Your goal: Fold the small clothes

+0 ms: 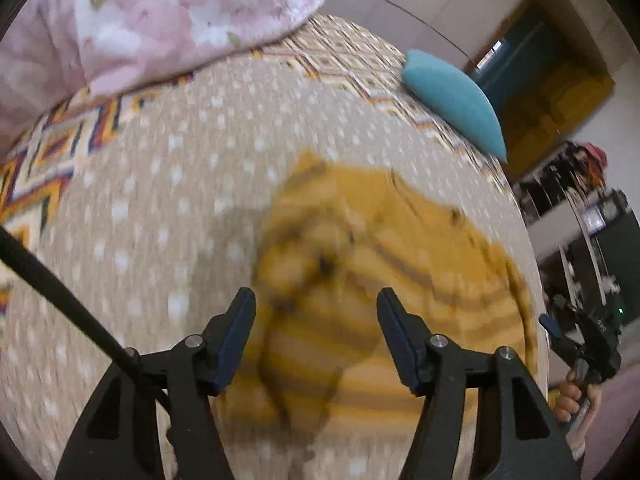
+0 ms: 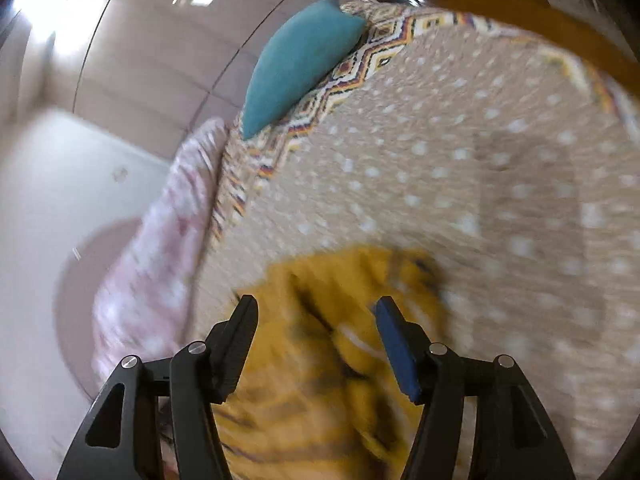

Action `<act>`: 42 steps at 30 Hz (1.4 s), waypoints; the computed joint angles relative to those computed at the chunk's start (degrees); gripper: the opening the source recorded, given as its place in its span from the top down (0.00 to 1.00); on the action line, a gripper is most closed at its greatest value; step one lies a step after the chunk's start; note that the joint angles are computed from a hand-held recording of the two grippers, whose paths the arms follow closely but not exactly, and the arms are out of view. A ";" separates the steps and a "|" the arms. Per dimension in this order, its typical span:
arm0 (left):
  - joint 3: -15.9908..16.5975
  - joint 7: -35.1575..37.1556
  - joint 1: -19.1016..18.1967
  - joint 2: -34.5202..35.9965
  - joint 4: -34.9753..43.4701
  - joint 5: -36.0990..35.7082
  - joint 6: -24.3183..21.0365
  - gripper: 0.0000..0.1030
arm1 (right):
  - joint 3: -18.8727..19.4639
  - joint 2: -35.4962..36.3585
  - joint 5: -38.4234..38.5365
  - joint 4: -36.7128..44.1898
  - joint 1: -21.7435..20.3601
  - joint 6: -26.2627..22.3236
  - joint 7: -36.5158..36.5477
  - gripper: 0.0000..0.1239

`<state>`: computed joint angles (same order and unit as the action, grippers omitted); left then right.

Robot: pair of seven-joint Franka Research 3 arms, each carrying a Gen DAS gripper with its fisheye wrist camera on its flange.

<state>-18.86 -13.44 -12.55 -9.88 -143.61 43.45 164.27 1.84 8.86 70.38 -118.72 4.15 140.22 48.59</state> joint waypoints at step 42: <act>-4.45 -38.24 -3.67 -4.79 -8.62 29.48 -15.69 0.32 | 7.19 -4.75 -21.67 -6.44 20.20 17.65 -0.28 0.78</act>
